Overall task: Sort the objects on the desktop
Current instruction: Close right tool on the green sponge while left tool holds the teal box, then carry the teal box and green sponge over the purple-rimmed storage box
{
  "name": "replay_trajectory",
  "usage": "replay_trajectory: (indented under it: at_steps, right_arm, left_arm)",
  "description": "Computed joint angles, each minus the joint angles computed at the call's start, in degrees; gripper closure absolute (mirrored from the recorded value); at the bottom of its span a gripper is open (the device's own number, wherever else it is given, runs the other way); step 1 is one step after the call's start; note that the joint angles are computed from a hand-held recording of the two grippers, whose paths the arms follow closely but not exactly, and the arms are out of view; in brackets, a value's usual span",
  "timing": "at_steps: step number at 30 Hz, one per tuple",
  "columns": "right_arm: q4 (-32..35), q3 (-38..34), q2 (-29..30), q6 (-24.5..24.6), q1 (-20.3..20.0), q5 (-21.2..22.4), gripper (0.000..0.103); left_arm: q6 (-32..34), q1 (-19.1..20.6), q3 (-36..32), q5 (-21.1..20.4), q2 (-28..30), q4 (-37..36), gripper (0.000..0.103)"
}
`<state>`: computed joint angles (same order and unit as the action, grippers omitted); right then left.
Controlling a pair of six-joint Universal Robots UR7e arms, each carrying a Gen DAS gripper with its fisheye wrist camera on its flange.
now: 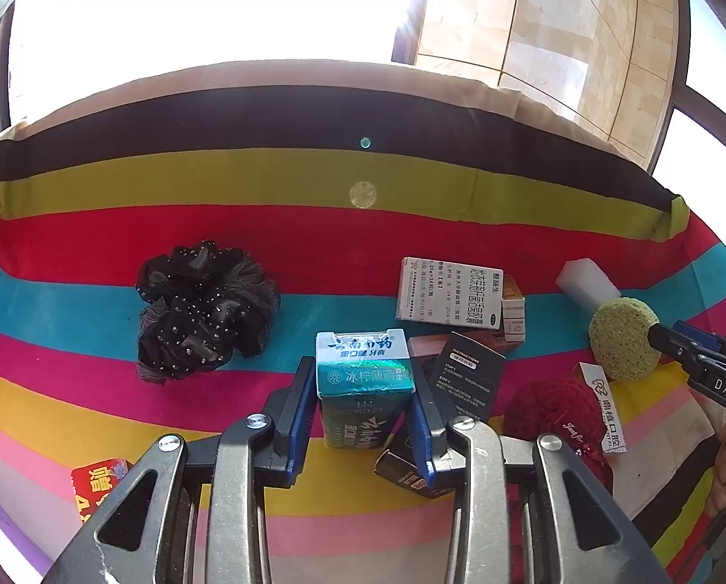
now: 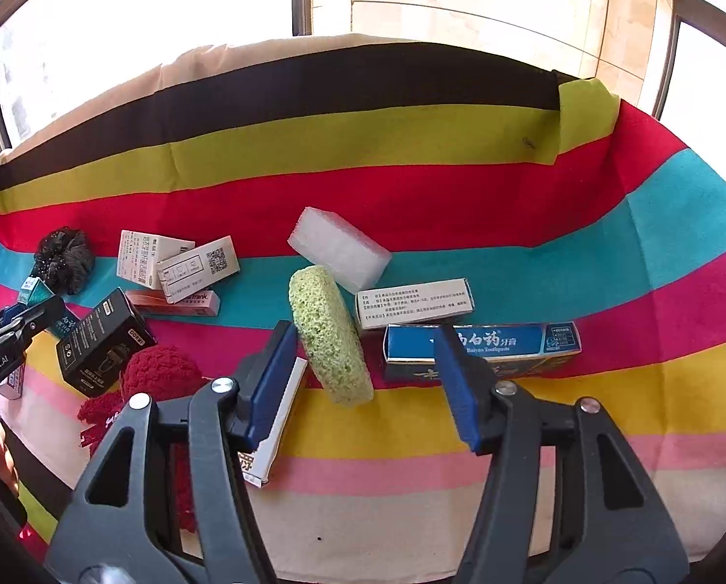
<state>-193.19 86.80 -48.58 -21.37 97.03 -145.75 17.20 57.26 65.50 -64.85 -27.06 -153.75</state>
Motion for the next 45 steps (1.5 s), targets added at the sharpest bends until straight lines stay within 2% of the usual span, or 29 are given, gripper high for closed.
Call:
replay_trajectory:
  at_steps: [2,4,6,9,11,12,18,21,24,28,34,45]
  right_arm:
    - [-1.0,-1.04,0.33,-1.06,-0.12,-2.23,0.05]
    - [5.5,0.86,-2.3,4.59,-1.53,1.37,0.053]
    - [11.08,2.05,-3.92,7.55,-3.08,5.73,0.053]
    - [8.27,2.13,-2.94,3.42,-3.34,5.81,0.055]
    - [8.52,2.6,-3.54,4.11,-3.46,7.22,0.069]
    - [8.77,2.49,-3.62,4.18,-3.44,7.22,0.073]
    - [8.88,2.57,-3.99,5.48,-3.2,7.15,0.074]
    - [9.81,3.94,-5.34,7.6,-2.79,7.48,0.08]
    - [8.56,5.31,-6.36,7.55,-1.78,7.34,0.082]
    - [7.87,7.69,-8.43,8.05,-0.56,7.8,0.083]
    - [7.64,11.82,-11.02,11.78,1.42,8.72,0.084]
    - [4.17,15.53,-10.58,17.24,5.66,10.79,0.084]
  left_arm:
    - [-0.15,0.01,-0.15,-0.02,0.16,0.18,0.068]
    - [-0.13,-0.02,-0.14,0.01,0.2,0.3,0.068]
    - [-0.04,-0.02,-0.2,0.05,0.35,0.32,0.068]
    - [-0.05,0.0,-0.24,0.23,0.44,0.25,0.068]
    - [-0.14,0.01,-0.43,0.29,0.6,0.44,0.068]
    - [-0.16,0.02,-0.51,0.25,0.68,0.56,0.068]
    - [0.24,-0.13,0.15,-0.01,0.29,0.04,0.068]
    - [-0.11,-0.19,0.82,-0.49,-0.42,-0.01,0.068]
    - [-0.06,-0.68,2.4,-0.55,-1.43,-0.88,0.068]
    - [-0.51,-1.64,5.93,-0.41,-3.31,-2.47,0.068]
    - [-1.54,-2.84,12.24,-0.23,-7.36,-4.78,0.068]
    - [-1.94,-5.24,21.99,0.43,-16.07,-5.89,0.068]
